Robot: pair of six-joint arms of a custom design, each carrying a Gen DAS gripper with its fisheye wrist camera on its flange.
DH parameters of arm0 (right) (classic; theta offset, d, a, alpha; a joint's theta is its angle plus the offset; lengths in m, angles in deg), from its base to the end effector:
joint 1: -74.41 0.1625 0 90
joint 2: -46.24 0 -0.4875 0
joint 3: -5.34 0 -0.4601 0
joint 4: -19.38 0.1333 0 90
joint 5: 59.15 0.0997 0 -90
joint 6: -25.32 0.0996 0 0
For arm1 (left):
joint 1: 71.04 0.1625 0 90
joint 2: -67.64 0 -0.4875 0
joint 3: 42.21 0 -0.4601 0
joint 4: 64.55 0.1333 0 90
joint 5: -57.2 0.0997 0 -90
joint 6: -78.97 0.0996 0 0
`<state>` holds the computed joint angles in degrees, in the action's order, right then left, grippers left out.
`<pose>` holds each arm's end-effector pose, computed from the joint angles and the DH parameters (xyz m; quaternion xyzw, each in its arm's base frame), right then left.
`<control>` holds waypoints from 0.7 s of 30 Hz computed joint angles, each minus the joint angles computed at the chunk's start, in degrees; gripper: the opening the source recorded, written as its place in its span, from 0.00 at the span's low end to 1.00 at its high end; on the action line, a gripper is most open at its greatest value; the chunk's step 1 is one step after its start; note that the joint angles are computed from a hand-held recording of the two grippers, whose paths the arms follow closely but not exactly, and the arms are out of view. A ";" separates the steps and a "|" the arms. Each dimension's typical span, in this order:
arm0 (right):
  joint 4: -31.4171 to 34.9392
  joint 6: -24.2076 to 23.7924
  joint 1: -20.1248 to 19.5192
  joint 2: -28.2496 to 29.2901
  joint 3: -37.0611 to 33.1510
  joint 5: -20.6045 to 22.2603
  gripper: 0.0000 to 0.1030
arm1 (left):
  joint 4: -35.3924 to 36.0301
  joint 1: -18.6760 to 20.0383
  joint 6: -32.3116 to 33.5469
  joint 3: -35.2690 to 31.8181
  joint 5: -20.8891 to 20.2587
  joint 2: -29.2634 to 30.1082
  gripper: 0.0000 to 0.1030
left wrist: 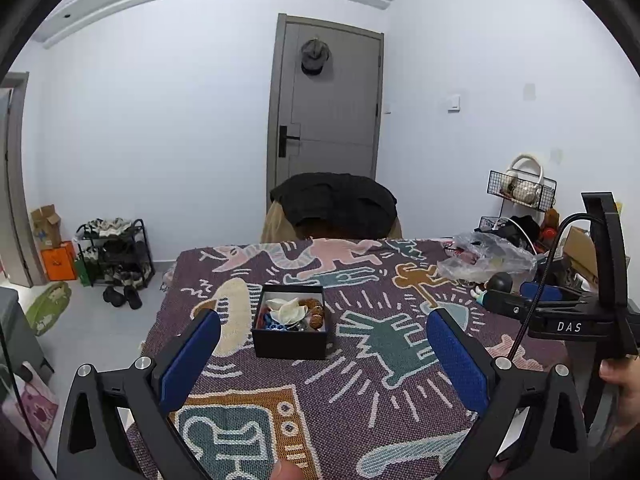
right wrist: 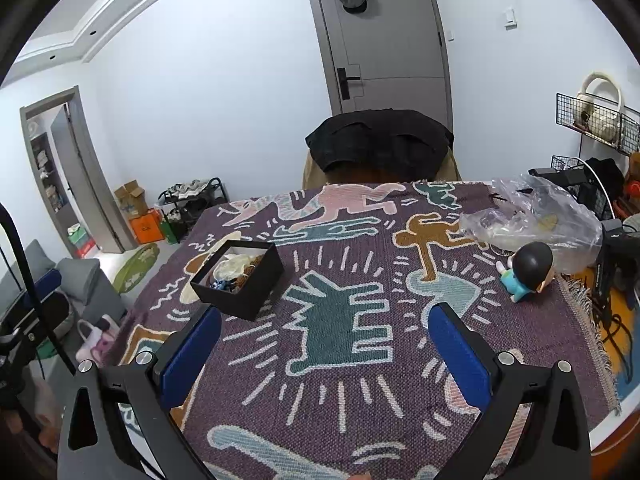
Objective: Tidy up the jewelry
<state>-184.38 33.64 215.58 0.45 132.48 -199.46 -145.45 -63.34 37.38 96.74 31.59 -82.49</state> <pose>0.4464 -0.2865 0.0568 0.2071 -0.8525 0.4218 0.2291 -0.0988 -0.2385 0.4551 0.2852 0.7966 -0.4773 0.2370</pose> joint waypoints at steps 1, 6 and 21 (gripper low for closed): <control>0.10 0.18 -0.01 -0.13 0.07 -0.03 1.00 | 0.03 0.05 0.01 -0.03 0.12 0.09 1.00; -0.57 0.22 -0.09 -0.35 0.26 -0.04 1.00 | -0.10 0.13 0.01 -0.17 0.01 0.23 1.00; 0.74 0.48 -0.02 -0.47 0.12 -0.22 1.00 | -0.77 1.66 0.61 -0.47 0.72 -0.06 1.00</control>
